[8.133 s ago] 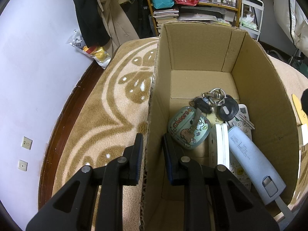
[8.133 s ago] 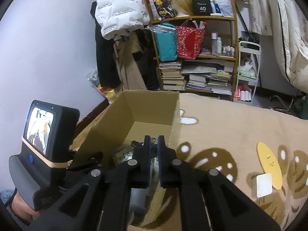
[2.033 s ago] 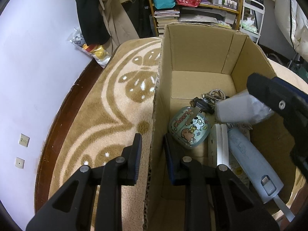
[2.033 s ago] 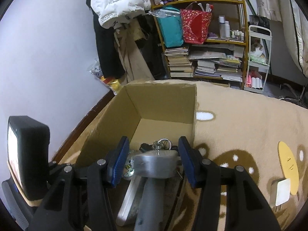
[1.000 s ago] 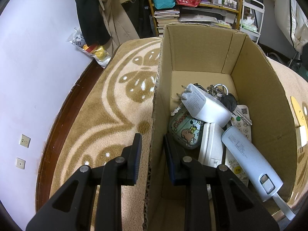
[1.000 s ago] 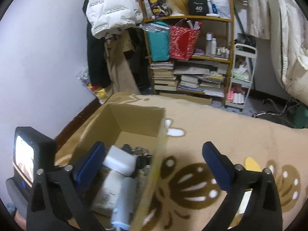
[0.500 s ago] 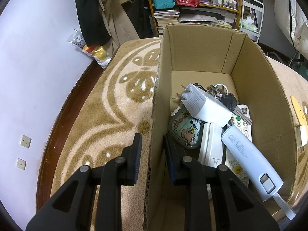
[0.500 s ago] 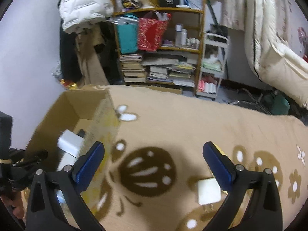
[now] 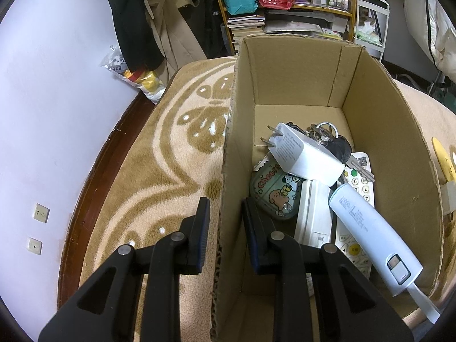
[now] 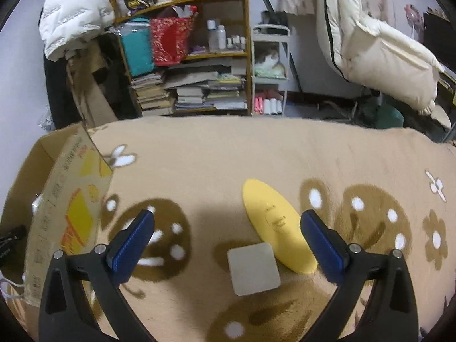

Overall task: Organize rigid objects
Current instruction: 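Move the right tool back to the carpet and grasp the white plug adapter, then carry the white plug adapter into the box and open the right tool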

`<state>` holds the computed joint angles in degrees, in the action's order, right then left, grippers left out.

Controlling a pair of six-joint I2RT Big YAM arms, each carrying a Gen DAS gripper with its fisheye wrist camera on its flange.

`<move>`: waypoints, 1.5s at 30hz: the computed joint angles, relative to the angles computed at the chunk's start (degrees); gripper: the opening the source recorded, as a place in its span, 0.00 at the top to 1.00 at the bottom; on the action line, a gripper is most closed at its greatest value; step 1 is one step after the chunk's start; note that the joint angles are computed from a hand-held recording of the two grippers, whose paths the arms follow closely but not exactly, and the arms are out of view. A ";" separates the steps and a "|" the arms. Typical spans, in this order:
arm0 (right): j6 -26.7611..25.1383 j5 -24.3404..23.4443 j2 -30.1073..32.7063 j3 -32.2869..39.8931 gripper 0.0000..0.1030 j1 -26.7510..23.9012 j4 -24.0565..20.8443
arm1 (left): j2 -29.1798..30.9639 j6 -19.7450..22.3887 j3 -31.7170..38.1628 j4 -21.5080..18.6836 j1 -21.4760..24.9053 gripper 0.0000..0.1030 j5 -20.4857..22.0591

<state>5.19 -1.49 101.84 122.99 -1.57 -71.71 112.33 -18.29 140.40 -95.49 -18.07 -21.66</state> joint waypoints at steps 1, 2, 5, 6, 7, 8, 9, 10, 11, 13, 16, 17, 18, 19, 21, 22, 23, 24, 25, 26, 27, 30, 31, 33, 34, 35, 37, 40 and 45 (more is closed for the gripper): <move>-0.02 -0.01 -0.07 -0.58 0.00 -0.13 0.01 | 0.03 -0.15 0.04 -0.05 -0.11 0.77 -0.03; -0.05 0.09 -0.05 -1.03 0.00 -0.21 -0.20 | 0.05 -0.20 0.05 -0.04 -0.14 0.77 -0.04; 0.73 0.14 0.22 -2.21 0.06 -0.36 -1.52 | 0.06 -0.14 0.07 -0.07 -0.15 0.77 -0.12; 1.28 0.08 0.25 -2.76 0.08 -0.42 -1.89 | 0.06 -0.14 0.07 -0.07 -0.15 0.77 -0.12; 1.53 -0.07 0.38 -3.05 0.09 -0.53 -2.23 | 0.06 -0.14 0.07 -0.07 -0.15 0.77 -0.12; 1.82 -0.10 0.58 -3.19 0.12 -0.59 -2.72 | -0.03 -0.32 0.02 -0.14 -0.28 0.77 -0.11; 2.27 -0.21 0.87 -3.09 0.15 -0.66 -3.37 | -0.04 -0.34 0.01 -0.15 -0.30 0.77 -0.13; 2.50 -0.38 0.83 -3.44 0.15 -0.77 -3.64 | -0.04 -0.34 0.01 -0.15 -0.30 0.77 -0.13; 2.68 -0.42 0.91 -3.66 0.15 -0.79 -4.03 | -0.04 -0.30 0.01 -0.16 -0.31 0.77 -0.17; 2.70 -0.56 0.95 -4.16 0.15 -0.84 -4.39 | -0.11 -0.26 -0.11 -0.07 -0.27 0.77 -0.16; 2.25 -0.29 1.07 -4.70 0.24 -0.58 -4.83 | -0.06 -0.31 -0.03 -0.16 -0.31 0.77 -0.20; 2.17 0.32 1.04 -4.95 0.28 -0.34 -5.00 | -0.12 -0.25 -0.13 -0.10 -0.28 0.77 -0.19; 1.98 0.61 1.12 -5.09 0.32 -0.25 -5.14 | -0.20 -0.21 -0.24 -0.02 -0.24 0.77 -0.15; 1.92 0.67 0.98 -5.45 0.34 -0.22 -4.94 | -0.18 -0.28 -0.19 -0.09 -0.34 0.77 -0.20; 1.74 1.17 0.88 -5.68 0.47 -0.16 -4.59 | -0.27 -0.23 -0.30 -0.05 -0.25 0.77 -0.12; 1.77 1.18 0.79 -5.81 0.49 -0.14 -4.43 | -0.18 -0.35 -0.20 -0.10 -0.35 0.77 -0.19; 1.81 1.25 0.87 -5.71 0.53 -0.16 -4.35 | -0.15 -0.34 -0.14 -0.15 -0.37 0.77 -0.22; 1.91 1.04 0.89 -5.71 0.53 -0.24 -4.30 | -0.15 -0.34 -0.14 -0.15 -0.37 0.77 -0.22; 2.03 0.97 0.82 -5.86 0.53 -0.27 -4.19 | -0.15 -0.30 -0.15 -0.14 -0.36 0.77 -0.28; 2.18 1.00 0.73 -6.02 0.53 -0.26 -3.97 | -0.14 -0.30 -0.13 -0.15 -0.37 0.77 -0.30; 2.36 1.05 0.72 -6.05 0.53 -0.24 -3.86 | -0.14 -0.30 -0.13 -0.15 -0.37 0.77 -0.30; 2.81 1.74 0.37 -6.52 0.53 0.00 -3.47 | -0.12 -0.34 -0.08 -0.18 -0.38 0.77 -0.24; 2.73 1.88 0.24 -6.72 0.54 -0.10 -3.34 | -0.12 -0.34 -0.08 -0.18 -0.38 0.77 -0.24; 3.07 1.78 0.17 -6.86 0.53 -0.12 -3.16 | -0.15 -0.36 -0.14 -0.16 -0.36 0.77 -0.21; 3.25 1.58 0.14 -6.90 0.53 -0.23 -3.15 | -0.22 -0.31 -0.25 -0.12 -0.34 0.77 -0.23; 3.48 1.33 0.06 -6.97 0.53 -0.33 -3.13 | -0.15 -0.34 -0.15 -0.15 -0.40 0.77 -0.28; 3.60 1.20 0.01 -7.02 0.54 -0.39 -3.05 | -0.11 -0.33 -0.09 -0.19 -0.40 0.77 -0.29; 3.42 1.14 -0.05 -6.98 0.54 -0.49 -3.07 | 0.04 -0.27 0.22 -0.48 -0.44 0.77 -0.39; 3.35 1.95 -0.26 -7.05 0.54 -0.03 -3.23 | -0.05 -0.25 0.03 -0.37 -0.50 0.77 -0.50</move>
<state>8.54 0.46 101.57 115.94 -1.60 -74.94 112.28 -18.54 140.43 -95.85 -18.57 -22.16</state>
